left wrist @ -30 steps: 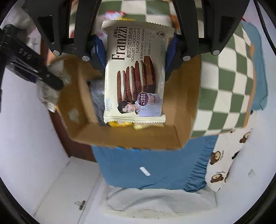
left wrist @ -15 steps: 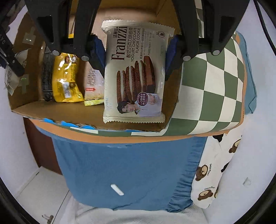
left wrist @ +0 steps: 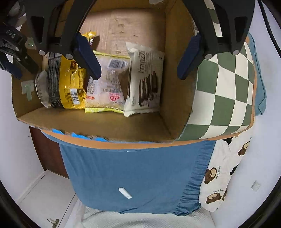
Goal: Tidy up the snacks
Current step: 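Place both held packs into the cardboard box and open both tools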
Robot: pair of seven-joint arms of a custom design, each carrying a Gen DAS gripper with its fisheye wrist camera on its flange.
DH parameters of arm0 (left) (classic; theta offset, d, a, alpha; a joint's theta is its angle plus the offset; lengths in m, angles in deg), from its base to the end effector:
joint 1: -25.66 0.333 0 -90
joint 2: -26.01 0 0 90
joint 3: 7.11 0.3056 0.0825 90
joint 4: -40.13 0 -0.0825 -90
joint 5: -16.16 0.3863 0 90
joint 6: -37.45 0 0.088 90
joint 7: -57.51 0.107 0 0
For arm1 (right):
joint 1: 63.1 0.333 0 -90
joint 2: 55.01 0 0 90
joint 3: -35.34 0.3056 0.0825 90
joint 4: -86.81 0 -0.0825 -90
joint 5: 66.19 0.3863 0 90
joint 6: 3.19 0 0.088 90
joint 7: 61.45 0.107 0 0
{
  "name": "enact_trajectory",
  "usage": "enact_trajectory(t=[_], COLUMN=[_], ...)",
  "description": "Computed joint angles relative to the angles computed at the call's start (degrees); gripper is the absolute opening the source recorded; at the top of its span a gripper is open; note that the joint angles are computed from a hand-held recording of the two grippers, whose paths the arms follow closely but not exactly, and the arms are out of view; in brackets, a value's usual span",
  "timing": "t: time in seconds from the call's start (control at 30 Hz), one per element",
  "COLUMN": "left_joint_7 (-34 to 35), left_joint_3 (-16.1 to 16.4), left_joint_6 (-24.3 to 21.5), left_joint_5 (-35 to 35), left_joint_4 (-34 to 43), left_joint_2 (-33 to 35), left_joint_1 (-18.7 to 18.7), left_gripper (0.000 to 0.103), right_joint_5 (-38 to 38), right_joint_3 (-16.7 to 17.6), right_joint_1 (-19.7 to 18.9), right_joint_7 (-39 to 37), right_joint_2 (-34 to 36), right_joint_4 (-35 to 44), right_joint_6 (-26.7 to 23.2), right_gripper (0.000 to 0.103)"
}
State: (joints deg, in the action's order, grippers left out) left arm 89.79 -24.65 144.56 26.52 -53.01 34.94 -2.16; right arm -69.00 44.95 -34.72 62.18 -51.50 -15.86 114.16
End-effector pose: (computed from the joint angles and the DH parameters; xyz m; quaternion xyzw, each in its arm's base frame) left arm 0.4533 -0.4234 0.5279 -0.7642 0.6400 -0.0547 0.0584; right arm 0.4773 0.3668 0.5172 -0.7356 0.6701 -0.0331 0.0937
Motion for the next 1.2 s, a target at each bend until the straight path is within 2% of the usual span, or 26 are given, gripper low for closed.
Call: enact_trajectory(t=[0.37, 0.87, 1.2], left_joint_7=[-5.39, -13.19, -18.2], left_joint_3=[-2.11, -8.06, -12.91], left_joint_6=[2.88, 0.61, -2.42], left_joint_5=[3.0, 11.47, 14.6], left_joint_4=[-6.26, -9.7, -10.75], left_joint_2=[-7.02, -17.68, -23.58], left_joint_1=[-1.65, -4.46, -5.68], left_gripper=[0.088, 0.088, 0.088], right_joint_5=[0.64, -2.46, -4.68], right_joint_3=[1.59, 5.85, 9.77], right_joint_1=[1.22, 2.81, 3.14], right_joint_7=[-0.12, 4.82, 7.35], right_joint_2=[-6.51, -23.32, -35.49], right_joint_4=[-6.59, -14.82, -18.68], right_joint_6=[2.01, 3.73, 0.65], right_gripper=[0.093, 0.093, 0.093])
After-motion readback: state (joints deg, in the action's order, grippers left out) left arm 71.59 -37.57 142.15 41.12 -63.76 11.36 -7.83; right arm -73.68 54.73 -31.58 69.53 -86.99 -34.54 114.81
